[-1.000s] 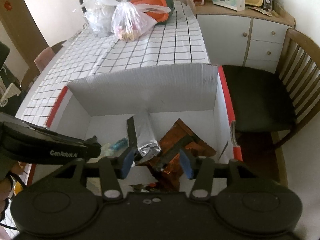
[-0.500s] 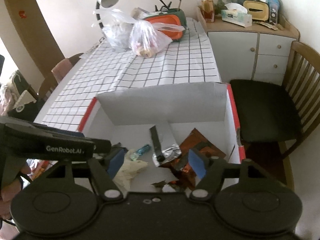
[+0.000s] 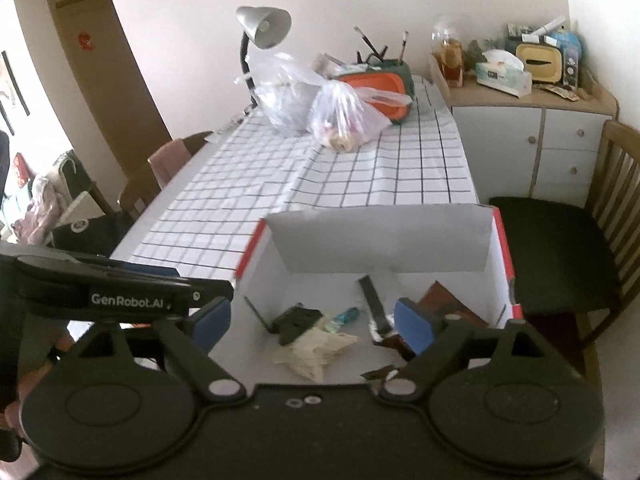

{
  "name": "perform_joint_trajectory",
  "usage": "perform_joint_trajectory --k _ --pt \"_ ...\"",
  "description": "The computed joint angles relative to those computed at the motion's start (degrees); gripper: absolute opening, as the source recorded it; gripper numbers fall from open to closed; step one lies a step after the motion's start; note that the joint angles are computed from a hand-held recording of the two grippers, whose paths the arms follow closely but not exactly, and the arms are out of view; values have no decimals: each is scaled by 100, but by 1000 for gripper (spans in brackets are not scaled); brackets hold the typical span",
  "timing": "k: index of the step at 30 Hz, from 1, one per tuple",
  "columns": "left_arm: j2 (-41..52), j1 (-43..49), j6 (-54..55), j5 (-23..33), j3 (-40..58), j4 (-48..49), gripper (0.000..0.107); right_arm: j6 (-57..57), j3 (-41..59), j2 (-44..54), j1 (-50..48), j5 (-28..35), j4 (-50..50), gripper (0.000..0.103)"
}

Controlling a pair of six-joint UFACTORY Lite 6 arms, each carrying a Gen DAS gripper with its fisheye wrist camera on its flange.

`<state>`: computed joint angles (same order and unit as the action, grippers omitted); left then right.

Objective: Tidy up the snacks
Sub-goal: 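Move both tools back to the remaining snack pile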

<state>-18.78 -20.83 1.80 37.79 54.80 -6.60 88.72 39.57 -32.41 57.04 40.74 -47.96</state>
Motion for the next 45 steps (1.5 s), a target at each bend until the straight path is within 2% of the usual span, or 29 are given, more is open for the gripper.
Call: perform_joint_trajectory --k 3,9,14,17,21,24,27,30,37,45 --pt "-459 313 417 93 -214 -277 64 543 179 185 481 280 -324 96" --pt "-1203 1493 2081 498 -670 -1363 69 1531 707 938 1385 808 -809 101" --pt "-1510 3296 4259 1256 -991 -2670 72 2074 1435 1907 1842 998 -979 103" --pt "-1343 4395 5340 1817 -987 -3152 75 2295 1957 2559 2036 1105 -1071 103" --pt "-818 5662 6570 2377 -817 -3445 75 2460 2739 3510 2207 1166 -1077 103" --pt "-288 6382 7325 2585 -582 -3530 75 2432 3315 4151 2263 1171 -952 103" --pt "346 7021 8032 2708 -230 -3615 75 2462 3815 4687 2261 1109 -835 103" --pt "949 7486 8600 2541 119 -3805 75 2469 4319 5209 2264 1054 -689 103" --pt "2406 8027 9092 2490 1214 -3722 75 1930 5855 6649 2193 873 -207 102" --pt "3409 8148 9228 2338 1799 -3220 75 642 7528 8254 2001 709 877 95"
